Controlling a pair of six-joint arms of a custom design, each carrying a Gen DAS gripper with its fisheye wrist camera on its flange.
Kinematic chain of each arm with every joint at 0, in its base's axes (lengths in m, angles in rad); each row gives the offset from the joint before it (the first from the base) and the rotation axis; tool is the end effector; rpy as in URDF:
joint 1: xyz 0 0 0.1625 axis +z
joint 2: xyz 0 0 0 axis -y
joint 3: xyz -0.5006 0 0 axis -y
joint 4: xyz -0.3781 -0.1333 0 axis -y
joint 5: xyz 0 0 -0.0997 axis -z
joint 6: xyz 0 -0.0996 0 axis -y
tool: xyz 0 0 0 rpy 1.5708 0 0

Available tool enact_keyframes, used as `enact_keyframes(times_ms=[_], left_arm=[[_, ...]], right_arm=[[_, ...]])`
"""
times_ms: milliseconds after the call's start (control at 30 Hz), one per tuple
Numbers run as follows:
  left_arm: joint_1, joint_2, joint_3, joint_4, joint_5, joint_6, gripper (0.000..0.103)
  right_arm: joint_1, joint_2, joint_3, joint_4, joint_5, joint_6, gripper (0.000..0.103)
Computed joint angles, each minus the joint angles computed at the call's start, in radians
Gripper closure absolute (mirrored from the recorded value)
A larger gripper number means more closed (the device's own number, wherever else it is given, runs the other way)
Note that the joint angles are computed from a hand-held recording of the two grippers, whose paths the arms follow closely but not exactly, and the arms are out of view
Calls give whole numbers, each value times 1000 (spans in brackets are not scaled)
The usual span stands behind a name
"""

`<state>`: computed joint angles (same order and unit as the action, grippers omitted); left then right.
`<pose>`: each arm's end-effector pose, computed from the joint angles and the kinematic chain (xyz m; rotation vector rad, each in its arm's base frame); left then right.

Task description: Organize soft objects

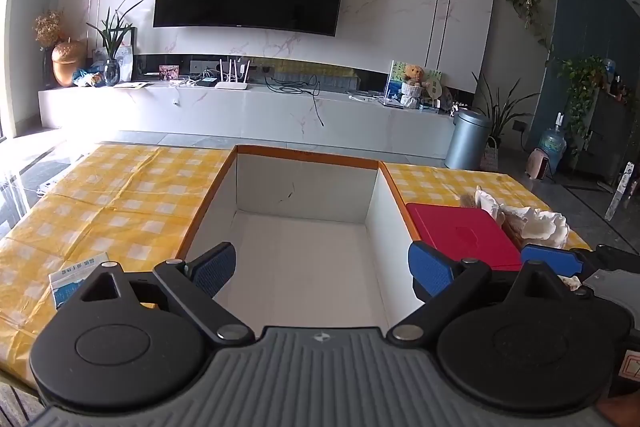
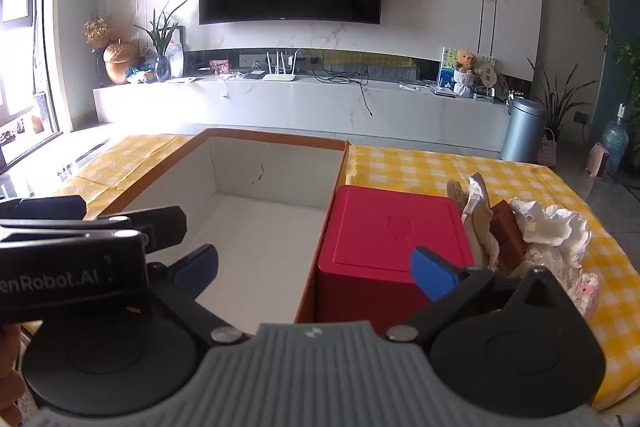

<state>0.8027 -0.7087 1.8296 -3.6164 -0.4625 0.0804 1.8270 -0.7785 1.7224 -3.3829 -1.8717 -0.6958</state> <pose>-0.2847 -0.6148 0.2007 0.2618 2.0815 -1.3589 0.2816 -0.6656 0.2224 0.9801 -2.2809 1.0386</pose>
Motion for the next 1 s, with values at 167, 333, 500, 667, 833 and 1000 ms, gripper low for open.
enact_keyframes(times_ms=[167,333,500,667,833,1000], left_arm=[[-3,15,-10,-67,4,63,0],[3,17,-6,-83,8,88,0],[1,19,-9,-84,18,107,0],[4,26,-12,-100,17,115,0],[5,26,-13,-80,22,102,0],[4,25,-12,-63,36,105,0]], right_arm=[[-1,2,2,0,3,4,2],[0,3,2,-5,-2,-3,2],[0,3,1,-2,-9,-5,2],[0,3,0,-1,-10,-5,2],[0,4,0,0,-14,-4,2],[1,5,-1,1,-19,-6,2]])
